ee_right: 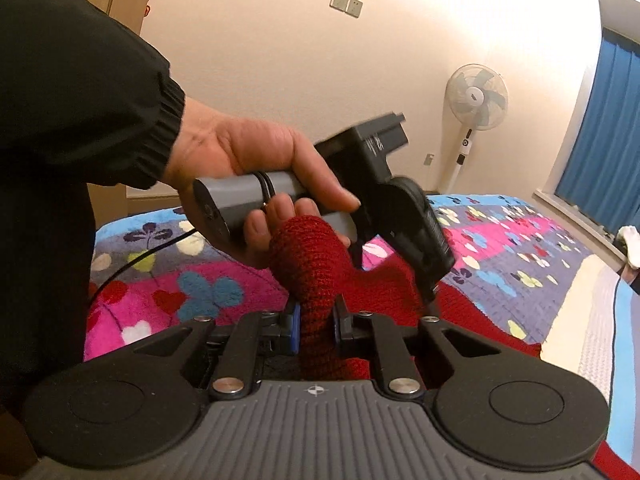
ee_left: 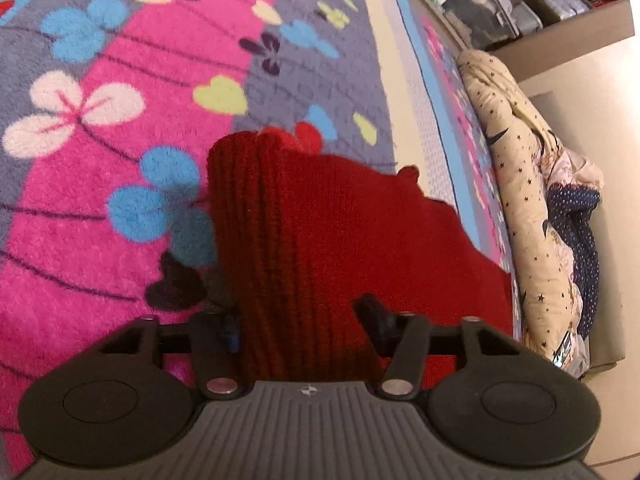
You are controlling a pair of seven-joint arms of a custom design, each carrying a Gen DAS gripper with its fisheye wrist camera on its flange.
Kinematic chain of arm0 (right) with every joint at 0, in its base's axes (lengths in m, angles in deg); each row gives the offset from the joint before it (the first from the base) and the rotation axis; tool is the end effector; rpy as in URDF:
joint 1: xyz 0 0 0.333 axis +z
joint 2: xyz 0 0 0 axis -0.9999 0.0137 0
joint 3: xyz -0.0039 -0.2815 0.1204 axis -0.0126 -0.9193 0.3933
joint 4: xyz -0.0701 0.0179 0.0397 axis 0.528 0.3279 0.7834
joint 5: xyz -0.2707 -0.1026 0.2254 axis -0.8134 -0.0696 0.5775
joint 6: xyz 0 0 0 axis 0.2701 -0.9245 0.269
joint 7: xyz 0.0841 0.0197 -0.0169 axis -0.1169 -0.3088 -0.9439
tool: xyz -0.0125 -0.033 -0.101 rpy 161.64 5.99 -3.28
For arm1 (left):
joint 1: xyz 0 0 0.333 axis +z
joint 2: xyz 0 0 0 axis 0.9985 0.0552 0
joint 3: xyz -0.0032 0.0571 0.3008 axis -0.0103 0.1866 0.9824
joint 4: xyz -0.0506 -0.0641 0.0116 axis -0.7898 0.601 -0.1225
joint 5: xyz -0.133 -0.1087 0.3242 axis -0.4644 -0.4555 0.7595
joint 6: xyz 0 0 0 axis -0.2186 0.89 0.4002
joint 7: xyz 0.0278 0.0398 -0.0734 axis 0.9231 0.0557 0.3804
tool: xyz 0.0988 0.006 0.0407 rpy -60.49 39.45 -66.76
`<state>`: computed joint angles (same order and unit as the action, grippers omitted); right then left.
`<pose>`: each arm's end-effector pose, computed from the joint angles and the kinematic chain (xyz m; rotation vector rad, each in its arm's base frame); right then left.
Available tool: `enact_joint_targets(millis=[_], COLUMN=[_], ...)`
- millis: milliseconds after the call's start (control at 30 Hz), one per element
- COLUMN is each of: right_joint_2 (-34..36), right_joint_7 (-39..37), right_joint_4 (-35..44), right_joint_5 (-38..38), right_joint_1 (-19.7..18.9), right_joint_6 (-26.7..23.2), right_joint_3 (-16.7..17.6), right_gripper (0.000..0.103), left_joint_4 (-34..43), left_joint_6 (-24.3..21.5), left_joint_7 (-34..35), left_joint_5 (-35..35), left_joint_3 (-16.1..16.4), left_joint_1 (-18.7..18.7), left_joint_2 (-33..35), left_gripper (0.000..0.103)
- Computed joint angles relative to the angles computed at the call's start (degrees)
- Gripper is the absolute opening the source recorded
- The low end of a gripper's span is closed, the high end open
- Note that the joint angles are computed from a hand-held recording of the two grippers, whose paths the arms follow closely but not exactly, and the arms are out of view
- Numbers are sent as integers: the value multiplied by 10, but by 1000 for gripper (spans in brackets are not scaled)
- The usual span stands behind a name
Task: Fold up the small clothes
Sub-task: 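Grasp the red sweater's edge with both tools and lift it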
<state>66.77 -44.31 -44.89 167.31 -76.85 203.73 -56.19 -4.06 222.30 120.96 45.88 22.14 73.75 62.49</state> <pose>0.5415 0.1449 0.4848 -2.0525 0.2513 -0.4861 0.7283 -0.3090 0.4382 2.3427 -1.5441 1.0642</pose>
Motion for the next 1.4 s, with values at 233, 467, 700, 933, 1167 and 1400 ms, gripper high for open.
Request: enact_joint_targets(millis=[233,467,700,933,1167,1400], right_joint_2=[-13,-76,-107,-119,-100,-48], right_joint_7=[1,34,133,203,381,695], right_joint_4=[-10,-41,-71,-84,-82,-94], right_joint_5=[22,50,16,42,68,-87], right_joint_1=[2,27,24,0,-57,-122], right_joint_6=[-17,-28,-35,-15,56,158], right_joint_3=[-1,-2,-22,-49,-82,-89], right_gripper=[15,15,14,14,13,13], left_joint_4=[-152,-422,-425,-361,-302,-166], left_joint_6=[113,311,207,175,201,126], left_joint_7=[-5,-135,-299,-455,-728,-339], left_joint_5=[21,96,219,422,771,530], left_joint_3=[4,51,101,142,229,78], left_joint_1=[15,14,-44,-114,-213,-154], left_joint_2=[-98,-291,-324,-308,-304,-189], left_gripper=[25,24,24,40,57,57])
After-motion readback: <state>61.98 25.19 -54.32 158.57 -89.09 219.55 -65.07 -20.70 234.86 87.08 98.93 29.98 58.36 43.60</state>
